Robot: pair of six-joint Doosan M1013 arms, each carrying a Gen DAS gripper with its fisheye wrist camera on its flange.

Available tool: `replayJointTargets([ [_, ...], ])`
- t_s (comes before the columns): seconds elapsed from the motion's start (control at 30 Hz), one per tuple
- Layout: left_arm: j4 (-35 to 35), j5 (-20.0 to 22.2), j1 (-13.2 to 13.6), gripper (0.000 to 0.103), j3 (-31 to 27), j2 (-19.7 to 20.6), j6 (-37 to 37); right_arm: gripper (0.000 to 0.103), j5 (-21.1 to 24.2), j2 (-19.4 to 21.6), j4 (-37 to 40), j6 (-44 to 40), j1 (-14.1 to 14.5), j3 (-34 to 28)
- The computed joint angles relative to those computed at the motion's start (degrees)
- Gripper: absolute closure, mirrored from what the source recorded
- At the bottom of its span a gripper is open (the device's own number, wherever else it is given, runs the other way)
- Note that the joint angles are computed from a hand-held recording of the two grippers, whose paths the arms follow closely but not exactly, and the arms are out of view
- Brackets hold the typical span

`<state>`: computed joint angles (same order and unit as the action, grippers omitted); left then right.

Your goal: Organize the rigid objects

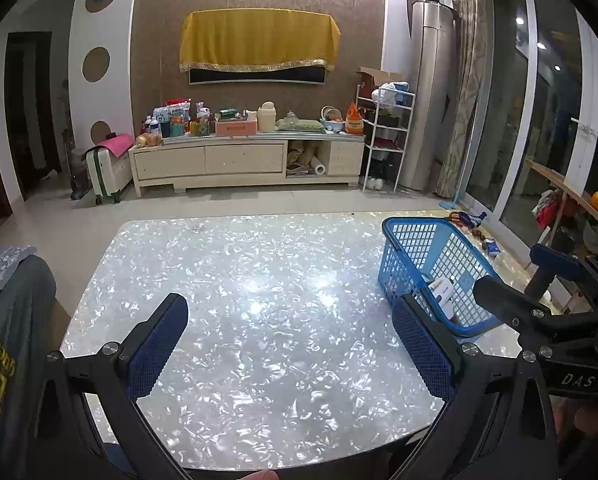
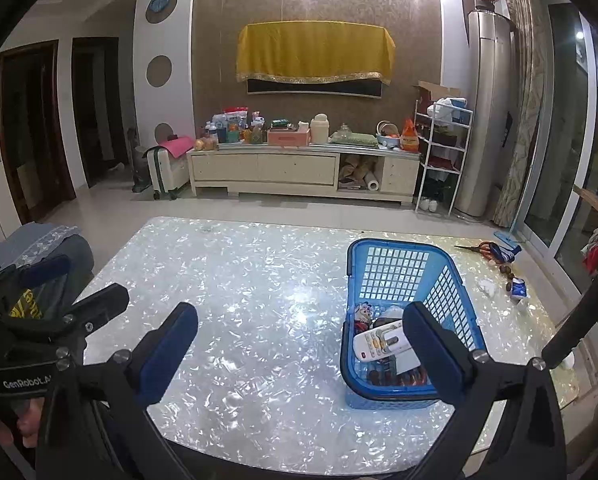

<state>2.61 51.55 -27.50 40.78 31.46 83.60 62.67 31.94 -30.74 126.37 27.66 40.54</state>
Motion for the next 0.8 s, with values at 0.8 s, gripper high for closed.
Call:
replayJointTargets([
  [0.8, -0.96, -0.64, 0.05, 0.000, 0.38, -0.36, 0.25, 0.000, -0.22, -0.16, 0.03, 0.92, 0.35, 0.39],
])
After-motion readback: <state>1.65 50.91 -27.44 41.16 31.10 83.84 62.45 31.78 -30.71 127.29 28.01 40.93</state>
